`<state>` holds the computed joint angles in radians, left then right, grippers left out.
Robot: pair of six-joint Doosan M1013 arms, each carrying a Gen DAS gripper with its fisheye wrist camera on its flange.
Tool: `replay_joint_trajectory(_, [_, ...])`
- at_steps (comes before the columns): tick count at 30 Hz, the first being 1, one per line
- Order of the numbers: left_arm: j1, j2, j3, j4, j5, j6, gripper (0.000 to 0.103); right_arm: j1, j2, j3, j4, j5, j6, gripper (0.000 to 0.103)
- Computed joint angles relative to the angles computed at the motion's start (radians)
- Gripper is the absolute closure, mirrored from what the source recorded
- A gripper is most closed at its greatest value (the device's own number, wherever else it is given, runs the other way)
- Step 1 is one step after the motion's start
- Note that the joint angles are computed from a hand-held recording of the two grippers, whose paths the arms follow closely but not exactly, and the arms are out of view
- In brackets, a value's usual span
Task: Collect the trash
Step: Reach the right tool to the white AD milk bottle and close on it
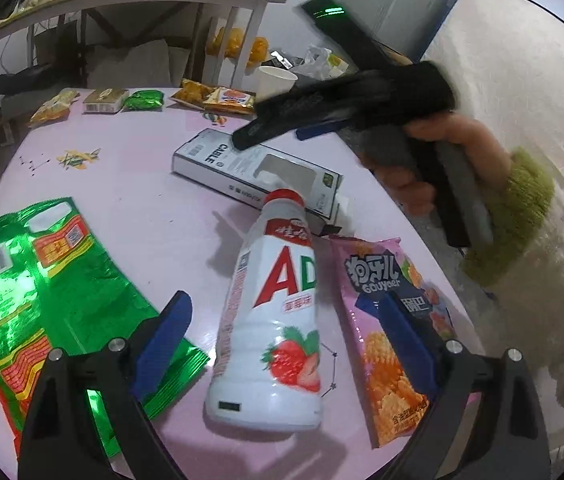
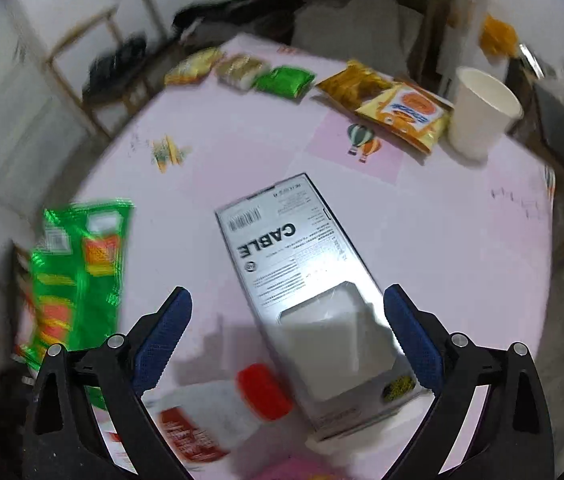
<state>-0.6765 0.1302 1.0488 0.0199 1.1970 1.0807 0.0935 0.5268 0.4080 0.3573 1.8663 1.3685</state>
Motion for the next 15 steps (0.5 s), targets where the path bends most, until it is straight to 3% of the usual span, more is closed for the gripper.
replay_joint_trajectory(3, [0.009,-0.025,0.026,-0.019,-0.025,-0.009,0.011,-0.048,-0.009,0.0,0.181,0.064,0.224,0.013])
replay_joint_trajectory(5, [0.015,-0.04,0.043,-0.038,-0.037,-0.007,0.011,-0.079,-0.056,0.077,0.298,0.068,0.313,0.014])
replay_joint_trajectory(12, [0.016,-0.058,0.071,-0.09,-0.018,-0.007,0.016,-0.097,-0.155,0.252,0.436,0.147,0.498,0.024])
replay_joint_trajectory(15, [0.018,-0.067,0.09,-0.126,-0.036,-0.021,0.02,-0.082,-0.171,0.298,0.416,0.152,0.552,0.025])
